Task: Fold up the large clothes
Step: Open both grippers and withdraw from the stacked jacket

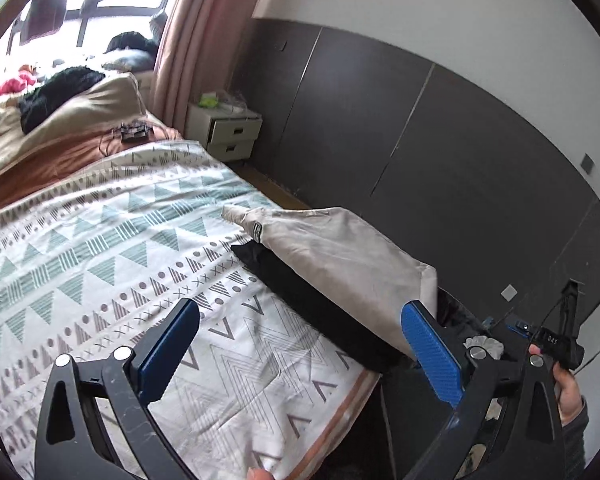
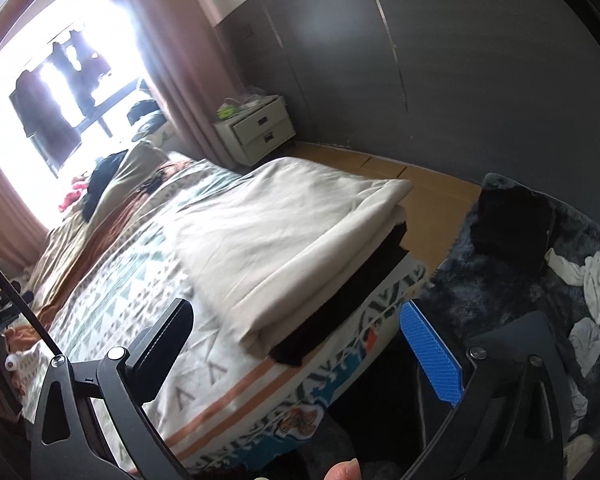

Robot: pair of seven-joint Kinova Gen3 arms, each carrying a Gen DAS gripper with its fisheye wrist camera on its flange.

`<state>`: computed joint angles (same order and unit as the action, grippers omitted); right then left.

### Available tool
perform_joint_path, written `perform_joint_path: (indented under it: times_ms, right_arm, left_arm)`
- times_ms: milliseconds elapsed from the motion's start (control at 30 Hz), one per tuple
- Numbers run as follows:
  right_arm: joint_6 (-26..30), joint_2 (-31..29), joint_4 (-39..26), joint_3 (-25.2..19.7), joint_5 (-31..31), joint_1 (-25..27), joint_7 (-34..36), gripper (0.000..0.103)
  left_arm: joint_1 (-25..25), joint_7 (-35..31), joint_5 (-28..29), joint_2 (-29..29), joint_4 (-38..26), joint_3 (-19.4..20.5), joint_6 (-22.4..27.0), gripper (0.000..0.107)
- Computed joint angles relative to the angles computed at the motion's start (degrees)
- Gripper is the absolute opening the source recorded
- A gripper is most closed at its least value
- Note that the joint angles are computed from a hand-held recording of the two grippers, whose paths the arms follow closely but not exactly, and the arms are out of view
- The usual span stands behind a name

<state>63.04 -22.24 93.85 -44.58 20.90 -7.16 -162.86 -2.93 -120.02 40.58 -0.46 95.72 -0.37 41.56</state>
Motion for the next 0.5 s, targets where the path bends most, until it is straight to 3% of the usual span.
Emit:
perform_joint_path:
  times_ms: [267,500]
  right_arm:
    - [3.0,-2.7,-2.4,-5.4,-2.7,2.7,1.8,0.103]
    - [4.9,-6.7,-5.2,-9.6,-6.1,8.2,6.8,0.103]
  left_arm:
    - [2.1,-2.6,-0.3,-11.5,7.3,-4.0,1.4,0.103]
    - [4.2,2.9,-7.3,-23.0,13.9,-5.2,-0.3,0.103]
